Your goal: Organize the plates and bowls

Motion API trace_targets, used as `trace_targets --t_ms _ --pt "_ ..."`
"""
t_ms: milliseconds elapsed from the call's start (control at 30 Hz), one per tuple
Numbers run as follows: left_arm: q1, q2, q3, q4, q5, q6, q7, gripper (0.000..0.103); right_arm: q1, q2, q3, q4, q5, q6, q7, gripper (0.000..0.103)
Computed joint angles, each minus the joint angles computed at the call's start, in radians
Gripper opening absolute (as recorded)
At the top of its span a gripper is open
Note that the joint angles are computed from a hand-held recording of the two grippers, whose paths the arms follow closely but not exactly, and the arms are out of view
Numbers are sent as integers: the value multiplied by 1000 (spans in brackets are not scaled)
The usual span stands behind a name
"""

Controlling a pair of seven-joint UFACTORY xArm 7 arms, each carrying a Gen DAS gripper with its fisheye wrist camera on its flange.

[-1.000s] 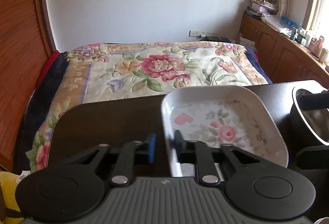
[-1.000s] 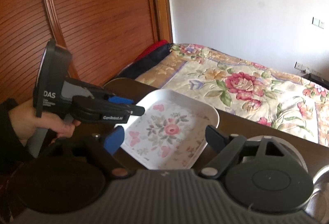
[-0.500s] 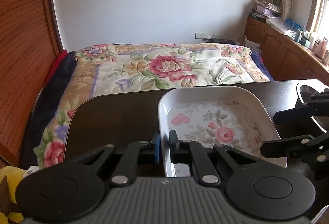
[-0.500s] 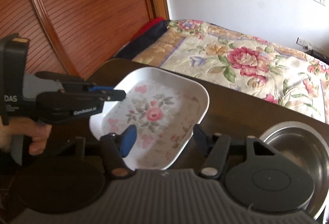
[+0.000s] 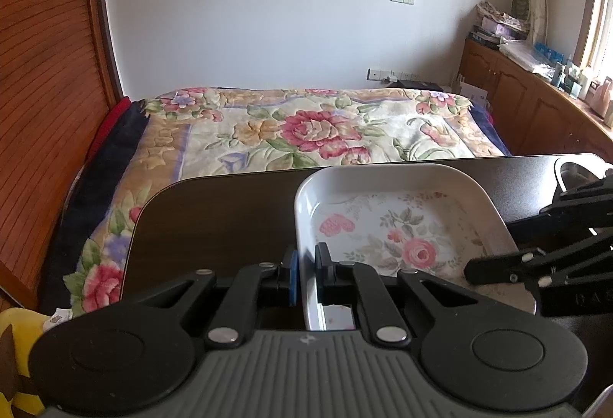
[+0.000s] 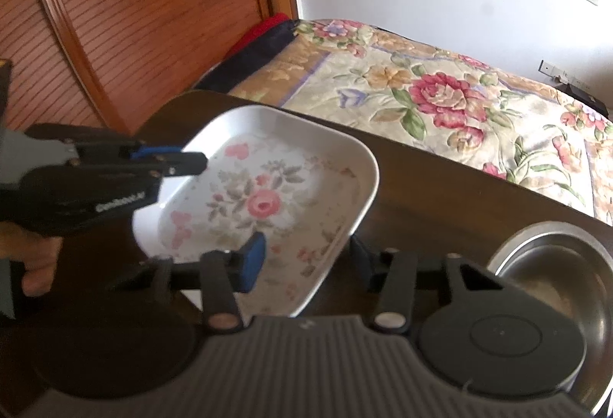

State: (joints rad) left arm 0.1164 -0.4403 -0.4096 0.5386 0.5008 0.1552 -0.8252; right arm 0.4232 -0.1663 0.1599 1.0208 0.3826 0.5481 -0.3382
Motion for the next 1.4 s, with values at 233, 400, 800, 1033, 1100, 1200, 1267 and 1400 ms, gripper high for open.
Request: trace_targets --t_ms 233,400,800,1033,1100,1200,1267,1400 --pt "31 -38 -43 -20 18 6 -46 17 0 -1 -3 -11 -9 -27 -6 28" --pt "18 -77 -47 -26 18 47 -62 17 7 -15 -12 -35 33 -54 -28 18" --pt "-54 -207 -53 -19 14 169 -75 16 48 -112 -49 -106 136 -107 -102 15" --pt "-109 -300 -62 -8 -9 242 -73 16 69 -207 -73 -159 143 -124 -109 15" --pt "-128 -332 -66 -9 -18 266 -70 16 76 -229 -86 -169 142 -126 -114 15" --pt "-156 -375 -75 -2 -33 309 -63 16 82 -272 -96 -192 136 -130 -110 15" --pt "-175 -402 -83 1 -44 337 -61 16 86 -303 -100 -209 128 -130 -102 15" --pt "-207 -458 -103 2 -64 387 -67 16 98 -367 -111 -247 111 -137 -91 15"
